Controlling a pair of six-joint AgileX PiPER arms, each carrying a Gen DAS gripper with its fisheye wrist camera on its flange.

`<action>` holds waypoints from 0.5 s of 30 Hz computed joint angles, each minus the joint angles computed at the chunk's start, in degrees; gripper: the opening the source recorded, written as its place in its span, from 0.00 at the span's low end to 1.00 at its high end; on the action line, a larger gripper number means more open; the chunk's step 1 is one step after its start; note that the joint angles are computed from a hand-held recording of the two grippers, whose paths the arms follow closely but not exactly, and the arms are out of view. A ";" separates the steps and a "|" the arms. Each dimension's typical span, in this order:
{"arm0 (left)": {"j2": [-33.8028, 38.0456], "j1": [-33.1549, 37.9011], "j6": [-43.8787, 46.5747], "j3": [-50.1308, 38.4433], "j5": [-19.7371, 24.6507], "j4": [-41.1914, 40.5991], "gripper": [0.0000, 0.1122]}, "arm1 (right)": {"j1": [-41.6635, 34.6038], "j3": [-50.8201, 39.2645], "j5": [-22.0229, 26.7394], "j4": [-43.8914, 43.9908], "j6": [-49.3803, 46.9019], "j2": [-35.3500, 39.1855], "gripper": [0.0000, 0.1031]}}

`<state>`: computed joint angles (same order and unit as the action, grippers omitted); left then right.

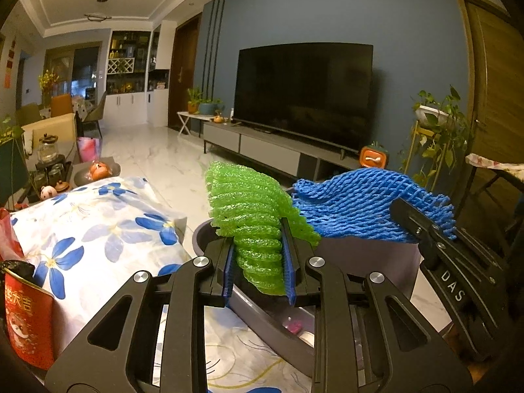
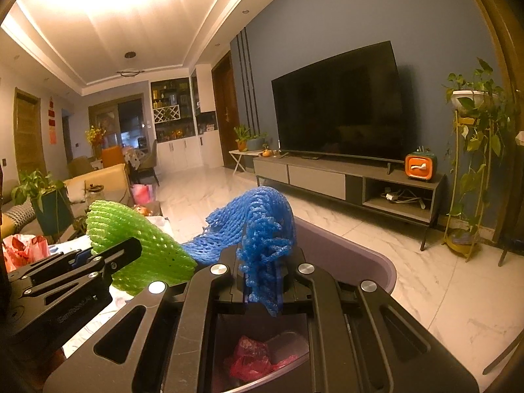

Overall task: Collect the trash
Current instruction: 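Carry both foam nets over the grey bin and release them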

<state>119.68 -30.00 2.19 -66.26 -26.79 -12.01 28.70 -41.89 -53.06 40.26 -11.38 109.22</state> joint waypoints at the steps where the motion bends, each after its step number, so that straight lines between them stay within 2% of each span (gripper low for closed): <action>1: 0.07 -0.06 0.02 -0.05 -0.07 -0.10 0.20 | -0.08 0.04 0.06 -0.20 0.08 0.04 0.12; 8: 0.98 0.19 0.09 -1.53 0.82 0.90 0.21 | -1.85 0.42 -0.34 -4.09 2.58 0.51 0.14; 15: 2.14 0.74 -3.18 -2.79 1.86 4.53 0.23 | -3.79 0.60 0.21 -7.66 5.71 0.96 0.25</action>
